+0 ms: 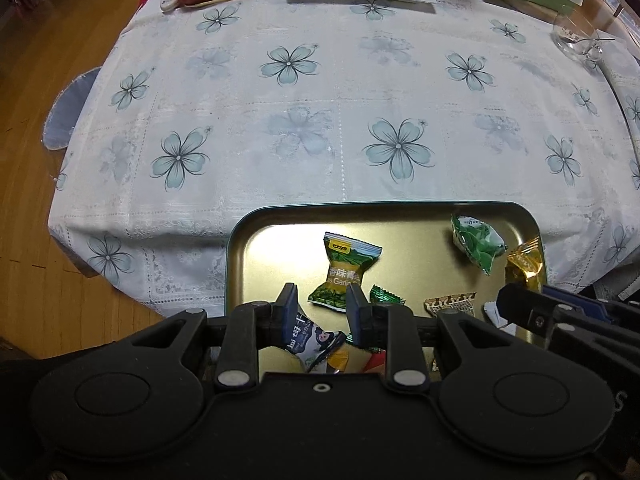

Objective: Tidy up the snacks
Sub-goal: 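Carry the garlic-pea pack and gold candy into the tray and open both tools, then withdraw both tools from the tray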

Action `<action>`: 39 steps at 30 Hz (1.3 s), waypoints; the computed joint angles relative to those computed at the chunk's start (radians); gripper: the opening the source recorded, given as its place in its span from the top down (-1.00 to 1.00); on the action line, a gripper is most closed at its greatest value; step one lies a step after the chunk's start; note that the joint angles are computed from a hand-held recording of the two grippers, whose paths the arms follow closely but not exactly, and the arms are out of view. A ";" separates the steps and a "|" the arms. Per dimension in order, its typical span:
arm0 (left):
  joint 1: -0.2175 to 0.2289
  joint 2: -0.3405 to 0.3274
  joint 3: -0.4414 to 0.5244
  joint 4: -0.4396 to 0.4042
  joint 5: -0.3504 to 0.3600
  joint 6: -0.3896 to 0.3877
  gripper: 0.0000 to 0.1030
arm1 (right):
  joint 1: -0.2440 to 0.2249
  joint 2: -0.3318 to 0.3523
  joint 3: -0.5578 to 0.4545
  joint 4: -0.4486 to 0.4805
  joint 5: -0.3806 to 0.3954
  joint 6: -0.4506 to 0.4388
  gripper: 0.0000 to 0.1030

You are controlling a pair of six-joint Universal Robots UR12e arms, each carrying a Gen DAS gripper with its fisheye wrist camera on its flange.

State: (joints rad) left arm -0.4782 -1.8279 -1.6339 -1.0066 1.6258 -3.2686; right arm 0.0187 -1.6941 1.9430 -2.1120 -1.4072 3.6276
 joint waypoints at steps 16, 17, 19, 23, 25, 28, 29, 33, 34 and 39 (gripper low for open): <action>-0.010 0.068 -0.117 0.139 0.046 0.003 0.31 | 0.004 -0.011 0.032 -0.039 -0.010 0.000 0.50; -0.011 0.070 -0.121 0.148 0.049 0.004 0.31 | 0.004 -0.012 0.034 -0.045 -0.012 0.000 0.50; -0.012 0.074 -0.127 0.162 0.054 0.006 0.31 | 0.005 -0.013 0.036 -0.056 -0.012 0.001 0.50; -0.009 0.078 -0.131 0.168 0.044 0.004 0.31 | 0.005 -0.015 0.039 -0.073 -0.010 0.004 0.50; -0.008 0.081 -0.134 0.175 0.040 0.003 0.31 | 0.006 -0.020 0.042 -0.081 -0.012 0.000 0.50; -0.008 0.088 -0.144 0.191 0.042 -0.001 0.31 | 0.009 -0.030 0.051 -0.096 -0.016 -0.004 0.42; -0.008 0.092 -0.148 0.198 0.043 -0.002 0.31 | 0.010 -0.036 0.057 -0.104 -0.016 -0.006 0.34; -0.011 0.104 -0.170 0.232 0.055 -0.007 0.31 | 0.026 -0.060 0.081 -0.146 -0.047 -0.020 0.09; -0.012 0.109 -0.178 0.243 0.060 -0.008 0.31 | 0.031 -0.066 0.087 -0.157 -0.061 -0.024 0.04; -0.023 0.129 -0.220 0.295 0.081 -0.015 0.30 | 0.055 -0.107 0.138 -0.222 -0.112 -0.018 -0.19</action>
State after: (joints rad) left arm -0.5009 -1.6991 -1.8536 -0.7117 1.7071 -3.2832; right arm 0.0740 -1.8011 2.0810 -2.3342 -1.5194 3.6092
